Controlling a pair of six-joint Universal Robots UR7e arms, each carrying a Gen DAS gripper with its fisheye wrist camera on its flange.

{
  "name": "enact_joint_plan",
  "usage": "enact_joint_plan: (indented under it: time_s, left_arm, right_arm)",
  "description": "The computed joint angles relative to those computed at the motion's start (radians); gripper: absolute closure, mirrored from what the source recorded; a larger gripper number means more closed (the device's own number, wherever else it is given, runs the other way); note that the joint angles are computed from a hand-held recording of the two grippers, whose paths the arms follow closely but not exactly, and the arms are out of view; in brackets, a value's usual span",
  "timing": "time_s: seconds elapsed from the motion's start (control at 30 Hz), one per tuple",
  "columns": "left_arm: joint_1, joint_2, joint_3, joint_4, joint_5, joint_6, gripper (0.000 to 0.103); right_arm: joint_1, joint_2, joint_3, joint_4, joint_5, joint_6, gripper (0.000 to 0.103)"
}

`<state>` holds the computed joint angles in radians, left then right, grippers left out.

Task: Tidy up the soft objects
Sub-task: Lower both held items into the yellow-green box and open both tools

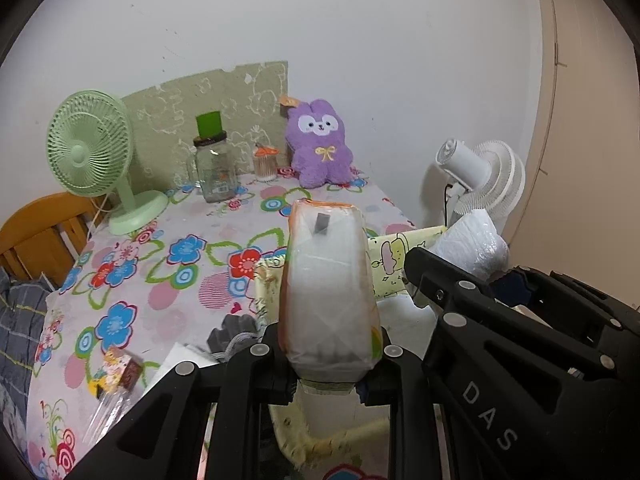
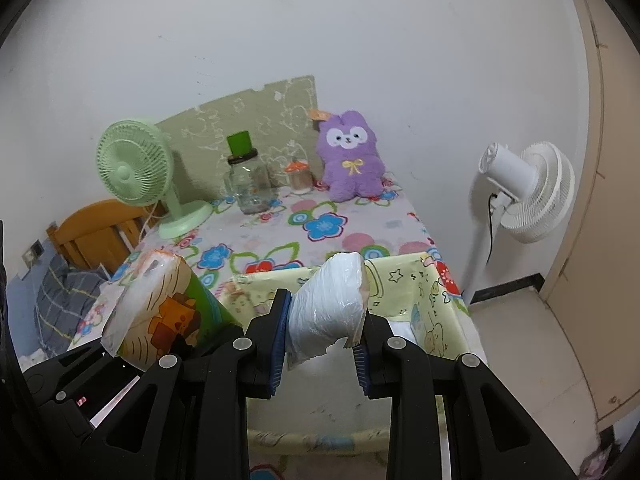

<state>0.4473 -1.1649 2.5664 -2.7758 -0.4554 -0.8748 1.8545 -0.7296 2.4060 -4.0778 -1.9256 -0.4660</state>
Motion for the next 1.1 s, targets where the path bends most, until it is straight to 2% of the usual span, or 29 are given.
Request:
enact_joint_plan:
  time_s: [0.17,0.53,0.8,1.1]
  left_arm:
    - [0.062,0.067,-0.034,-0.104,-0.029,0.092,0.079]
    - [0.145,0.137,-0.088,-0.184,-0.062,0.182,0.069]
    - [0.166,0.179,-0.106,-0.243,-0.060,0.243,0.066]
    - [0.187,0.220,-0.135,-0.308,-0.066,0.305,0.063]
  right_arm:
    - [-0.043,0.005,-0.038,0.064,0.010,0.005,0.071]
    - [-0.090,0.018,-0.099,0.160,0.014,0.008,0.071]
    - [-0.110,0.026,-0.124,0.180,-0.012,0.017,0.071]
    - [-0.131,0.021,-0.139,0.190,-0.004,-0.001,0.069]
